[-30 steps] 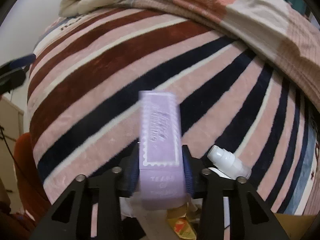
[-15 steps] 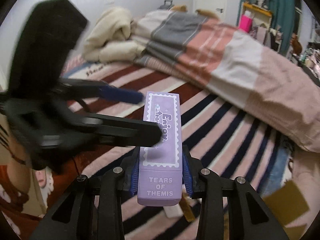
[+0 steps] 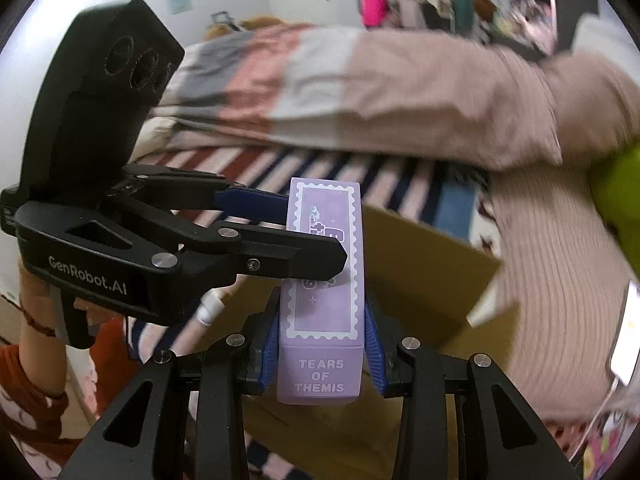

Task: Organize rigid objects
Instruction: 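Carry the lilac box into the cardboard box and open the right gripper, then return the right gripper to the items and grasp the white power bank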

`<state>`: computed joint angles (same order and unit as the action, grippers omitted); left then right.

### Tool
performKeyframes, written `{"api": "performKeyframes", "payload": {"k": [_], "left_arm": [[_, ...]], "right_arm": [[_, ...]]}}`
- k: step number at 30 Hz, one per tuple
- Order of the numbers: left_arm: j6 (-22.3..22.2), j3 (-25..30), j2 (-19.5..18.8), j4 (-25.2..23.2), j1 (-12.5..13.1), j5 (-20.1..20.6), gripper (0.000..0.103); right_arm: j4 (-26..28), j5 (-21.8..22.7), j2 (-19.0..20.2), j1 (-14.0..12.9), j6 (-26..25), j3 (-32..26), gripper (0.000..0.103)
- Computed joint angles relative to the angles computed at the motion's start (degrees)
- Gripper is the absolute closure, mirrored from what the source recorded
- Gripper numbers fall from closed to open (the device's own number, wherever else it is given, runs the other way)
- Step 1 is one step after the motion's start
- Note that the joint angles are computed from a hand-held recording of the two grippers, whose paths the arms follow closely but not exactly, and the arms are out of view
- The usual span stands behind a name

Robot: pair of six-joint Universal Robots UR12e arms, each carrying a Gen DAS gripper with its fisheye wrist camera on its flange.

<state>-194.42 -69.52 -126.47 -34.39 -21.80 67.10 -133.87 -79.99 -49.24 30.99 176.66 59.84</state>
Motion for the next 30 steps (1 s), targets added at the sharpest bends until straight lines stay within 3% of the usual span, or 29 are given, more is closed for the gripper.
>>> {"api": "performKeyframes", "payload": {"k": [2,4,6,7,9,13,16,18,21,25,28,30], "left_arm": [[0.24,1.55,-0.66,-3.61,-0.48,1.74,0.049],[1.06,2.5,-1.23,-5.65,-0.82,3.07,0.041],[1.8,2.88,-1.36,-6.47,-1.22,4.61,0.026],[2.0,2.62,-1.18,-6.05,-1.41,5.61,0.026],[2.03,1.0,-0.05,-4.36,-1.34,6.54,0.025],[1.26,-4.16,3.58,0.8,-0.52,8.18,0.025],[0.59,-9.08,7.17,4.91,0.22,10.96,0.023],[0.0,-13.2,9.96,8.38,0.97,13.12,0.019],[-0.95,-18.84,13.52,12.81,1.89,17.76,0.014],[-2.38,-25.68,16.99,17.15,3.25,22.29,0.014],[-3.58,-30.16,18.39,19.91,4.2,23.8,0.014],[-4.52,-32.63,18.7,21.84,4.56,24.66,0.014]], "right_arm": [[1.38,-0.36,0.21,-0.38,0.23,0.07,0.071],[3.49,-1.68,0.59,-0.37,0.0,-0.38,0.07],[5.05,-4.22,0.81,-0.1,-0.11,-0.59,0.069],[5.55,-4.82,0.83,-0.02,-0.3,-0.55,0.066],[5.52,-5.43,0.72,0.19,-0.43,-0.22,0.05],[2.5,-6.29,0.11,1.12,-1.38,0.65,0.037],[-2.0,-6.09,-0.46,2.48,-3.22,1.43,0.027],[-6.2,-5.98,-0.67,3.89,-5.44,1.9,0.012],[-8.02,-4.87,-0.11,5.72,-7.84,0.96,0.011],[-8.44,-1.96,1.8,7.6,-6.92,-1.06,0.011],[-7.84,5.35,3.37,7.63,-6.41,-1.86,0.012],[-7.27,5.7,4.16,8.22,-8.61,-1.9,0.029]]}}
